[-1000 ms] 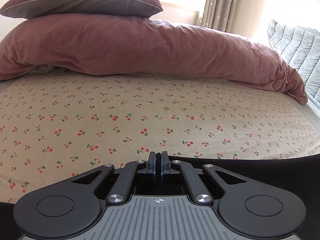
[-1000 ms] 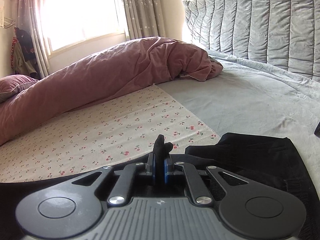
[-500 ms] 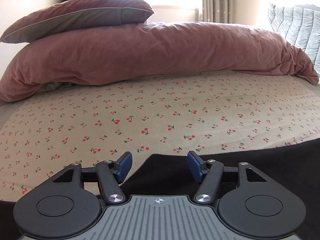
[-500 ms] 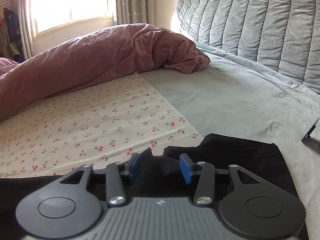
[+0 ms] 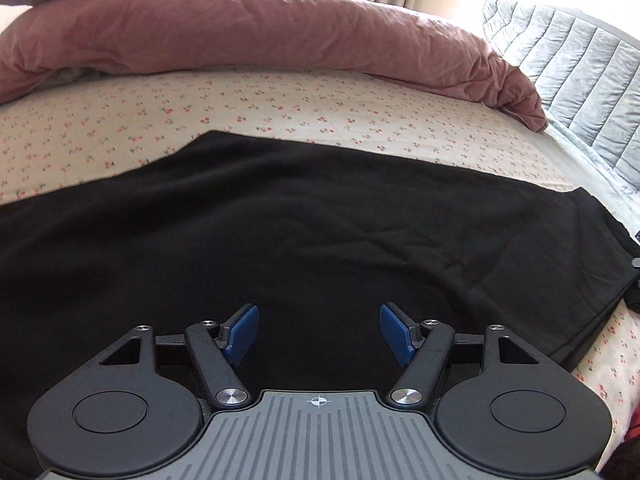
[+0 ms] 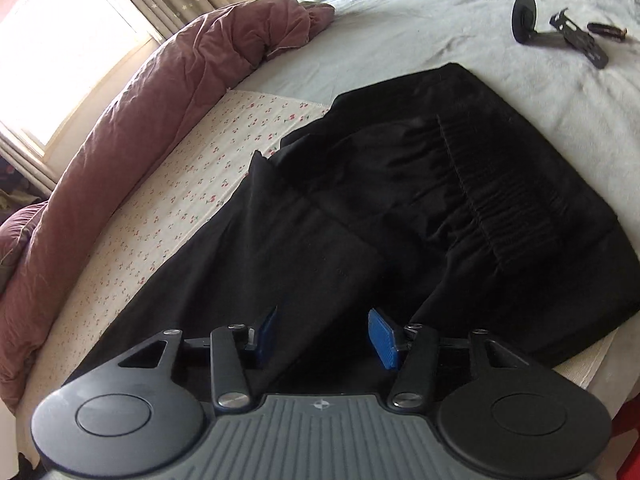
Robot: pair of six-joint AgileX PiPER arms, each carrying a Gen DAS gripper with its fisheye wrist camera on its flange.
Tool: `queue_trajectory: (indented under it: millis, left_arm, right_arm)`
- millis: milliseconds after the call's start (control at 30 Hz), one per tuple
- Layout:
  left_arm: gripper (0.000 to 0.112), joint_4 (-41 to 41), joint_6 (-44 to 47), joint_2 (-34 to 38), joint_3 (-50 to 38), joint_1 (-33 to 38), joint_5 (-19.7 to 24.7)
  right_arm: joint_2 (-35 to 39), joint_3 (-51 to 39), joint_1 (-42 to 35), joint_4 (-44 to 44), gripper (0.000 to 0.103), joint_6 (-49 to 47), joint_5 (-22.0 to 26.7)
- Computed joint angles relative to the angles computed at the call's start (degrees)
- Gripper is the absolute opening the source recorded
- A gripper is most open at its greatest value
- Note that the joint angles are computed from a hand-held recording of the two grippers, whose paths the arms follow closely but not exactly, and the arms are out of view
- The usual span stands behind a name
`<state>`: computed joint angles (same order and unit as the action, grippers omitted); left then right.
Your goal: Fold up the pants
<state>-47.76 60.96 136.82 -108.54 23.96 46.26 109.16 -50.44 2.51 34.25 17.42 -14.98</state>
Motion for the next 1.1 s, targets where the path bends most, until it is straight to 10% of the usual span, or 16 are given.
queue_trajectory:
  millis: [167, 200, 233, 567, 633, 767, 1100]
  left_arm:
    - [0.068, -7.13, 12.56, -1.54, 6.67, 1.49, -2.75]
    - [0.068, -8.10, 14.39, -1.89, 7.67, 1.68, -3.04]
    - [0.068, -8.93, 16.09, -2.26, 8.64, 1.89, -3.22]
    - [0.068, -9.30, 31.62, -6.13, 16.25, 3.55, -3.80]
    - [0.068, -8.63, 32.46, -6.23, 16.08, 4.31, -2.21]
    - [0.068, -8.13, 32.09, -6.50, 14.64, 6.32, 0.55]
    - [0.070, -12.09, 29.87, 0.92, 2.70, 12.59, -10.51]
  right_arm:
    - [5.16, -1.76, 3.21, 4.14, 0.050, 0.38, -10.51]
    - [6.00, -2.01, 3.42, 3.22, 0.016, 1.42, -12.38]
    - [6.63, -2.68, 3.66, 3.81, 0.006, 1.23, -12.98]
    - [8.88, -8.60, 6.48, 31.13, 0.000, -33.86, -12.17]
    - [7.99, -9.12, 7.78, 38.71, 0.002, -41.12, -12.79]
    - [7.18, -10.66, 13.19, 54.77, 0.045, -56.48, -23.49]
    - [12.51, -21.37, 20.66, 53.64, 0.058, -70.20, -23.81]
